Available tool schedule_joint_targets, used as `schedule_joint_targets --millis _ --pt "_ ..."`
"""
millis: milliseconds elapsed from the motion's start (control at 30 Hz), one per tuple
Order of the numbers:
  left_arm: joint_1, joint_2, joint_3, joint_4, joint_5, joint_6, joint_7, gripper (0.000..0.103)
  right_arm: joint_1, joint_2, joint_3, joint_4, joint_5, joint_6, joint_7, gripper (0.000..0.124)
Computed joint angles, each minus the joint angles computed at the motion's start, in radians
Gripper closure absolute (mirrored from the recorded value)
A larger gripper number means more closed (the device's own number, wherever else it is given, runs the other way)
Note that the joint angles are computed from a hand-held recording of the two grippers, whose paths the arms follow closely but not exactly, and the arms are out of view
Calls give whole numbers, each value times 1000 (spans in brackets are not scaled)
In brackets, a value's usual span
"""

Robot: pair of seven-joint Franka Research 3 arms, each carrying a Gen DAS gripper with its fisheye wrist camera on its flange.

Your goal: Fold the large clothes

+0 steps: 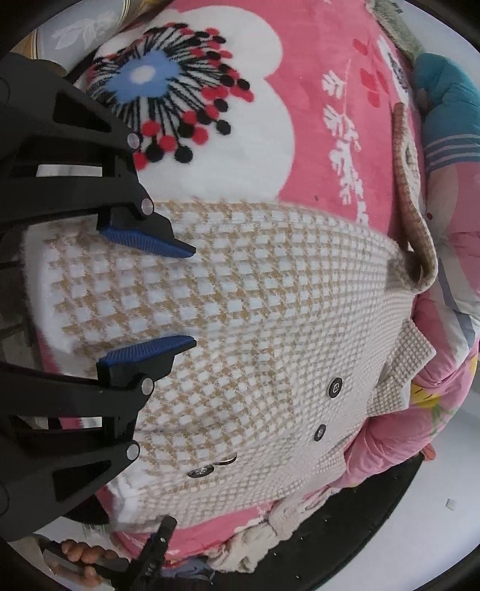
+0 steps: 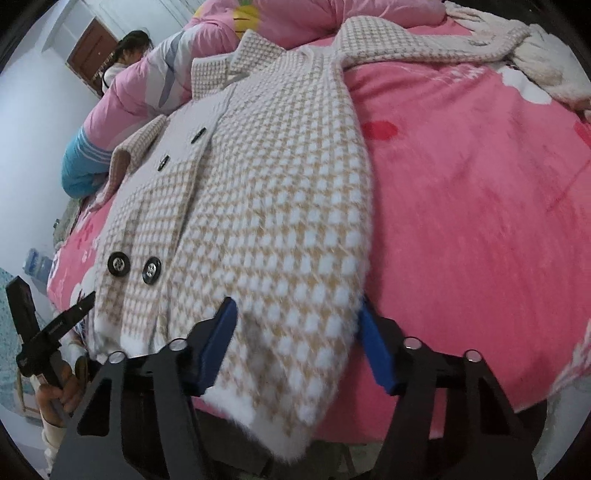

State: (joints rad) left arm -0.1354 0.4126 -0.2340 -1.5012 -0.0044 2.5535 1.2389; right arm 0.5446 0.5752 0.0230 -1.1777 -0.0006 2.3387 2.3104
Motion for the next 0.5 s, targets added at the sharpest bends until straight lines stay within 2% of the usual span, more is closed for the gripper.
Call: schedule_joint_targets --millis 233,300,367,500 --pt "8 52 -4 44 -9 38 12 60 15 57 -28 71 -38 -10 43 72" --pt "8 46 -4 37 -7 42 8 60 23 46 -30 69 -50 -28 46 79" --pt "7 29 -2 22 0 38 2 60 25 10 -20 25 -50 -23 38 89" --pt "34 -65 -13 -105 -44 102 1 61 21 -75 1 -110 -34 29 40 95"
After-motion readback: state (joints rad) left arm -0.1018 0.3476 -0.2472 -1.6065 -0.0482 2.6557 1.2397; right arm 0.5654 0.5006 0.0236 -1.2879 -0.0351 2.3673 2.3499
